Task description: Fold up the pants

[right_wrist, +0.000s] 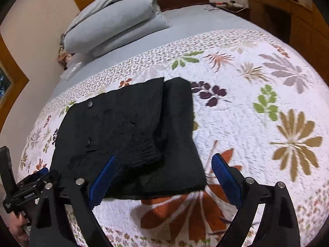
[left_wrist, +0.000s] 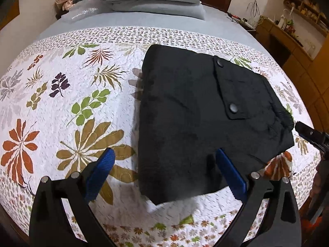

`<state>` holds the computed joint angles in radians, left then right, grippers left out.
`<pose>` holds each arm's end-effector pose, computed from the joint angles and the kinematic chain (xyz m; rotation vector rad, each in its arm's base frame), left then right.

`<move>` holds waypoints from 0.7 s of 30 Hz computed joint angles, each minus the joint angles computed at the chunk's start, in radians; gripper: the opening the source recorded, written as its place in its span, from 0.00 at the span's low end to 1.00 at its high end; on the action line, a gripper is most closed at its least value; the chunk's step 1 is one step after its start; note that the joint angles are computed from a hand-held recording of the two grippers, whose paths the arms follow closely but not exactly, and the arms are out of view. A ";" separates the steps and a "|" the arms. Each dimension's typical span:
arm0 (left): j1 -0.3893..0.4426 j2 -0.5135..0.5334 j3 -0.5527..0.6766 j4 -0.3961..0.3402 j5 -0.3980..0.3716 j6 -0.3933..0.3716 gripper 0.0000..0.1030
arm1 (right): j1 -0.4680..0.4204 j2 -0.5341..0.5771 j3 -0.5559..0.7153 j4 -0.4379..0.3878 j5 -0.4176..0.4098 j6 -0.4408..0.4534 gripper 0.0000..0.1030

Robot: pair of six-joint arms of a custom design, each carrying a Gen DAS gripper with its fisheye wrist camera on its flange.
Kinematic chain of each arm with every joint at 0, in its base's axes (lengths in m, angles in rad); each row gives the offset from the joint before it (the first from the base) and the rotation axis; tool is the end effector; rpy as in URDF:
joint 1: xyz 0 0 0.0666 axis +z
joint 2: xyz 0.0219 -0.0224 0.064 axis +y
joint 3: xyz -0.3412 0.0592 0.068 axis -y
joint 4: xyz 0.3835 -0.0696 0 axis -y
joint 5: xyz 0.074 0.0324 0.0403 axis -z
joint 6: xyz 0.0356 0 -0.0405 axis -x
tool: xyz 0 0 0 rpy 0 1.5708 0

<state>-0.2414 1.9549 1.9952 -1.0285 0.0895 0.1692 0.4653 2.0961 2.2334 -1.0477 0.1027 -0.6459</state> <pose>0.6362 -0.1603 0.3454 0.1275 2.5730 -0.2704 0.6262 0.3099 0.3577 0.2700 2.4927 0.3437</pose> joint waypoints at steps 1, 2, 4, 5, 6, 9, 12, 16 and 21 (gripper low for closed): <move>-0.001 0.006 0.004 -0.001 -0.010 -0.007 0.95 | -0.006 0.028 0.033 -0.020 -0.021 -0.015 0.85; 0.000 0.012 0.011 -0.004 -0.013 -0.012 0.95 | -0.008 0.038 0.041 -0.016 -0.034 -0.019 0.83; 0.002 0.025 0.024 -0.014 -0.007 -0.017 0.95 | -0.003 0.047 0.053 -0.010 0.003 0.005 0.72; 0.003 0.029 0.031 -0.019 -0.003 -0.013 0.95 | 0.002 0.055 0.072 -0.024 0.023 0.027 0.69; 0.005 0.032 0.034 -0.020 0.003 -0.008 0.95 | 0.012 0.055 0.079 -0.031 0.061 0.060 0.67; 0.006 0.032 0.036 -0.015 0.007 -0.007 0.95 | 0.043 0.035 0.066 -0.020 0.154 0.149 0.67; 0.001 0.026 0.029 -0.006 0.001 -0.019 0.95 | 0.037 0.064 0.117 -0.054 0.101 0.148 0.67; -0.002 0.023 0.030 -0.007 0.006 -0.017 0.95 | 0.010 0.117 0.184 -0.079 -0.008 0.106 0.44; -0.008 0.008 0.025 0.003 -0.026 -0.032 0.97 | 0.011 0.093 0.142 -0.051 -0.016 0.129 0.39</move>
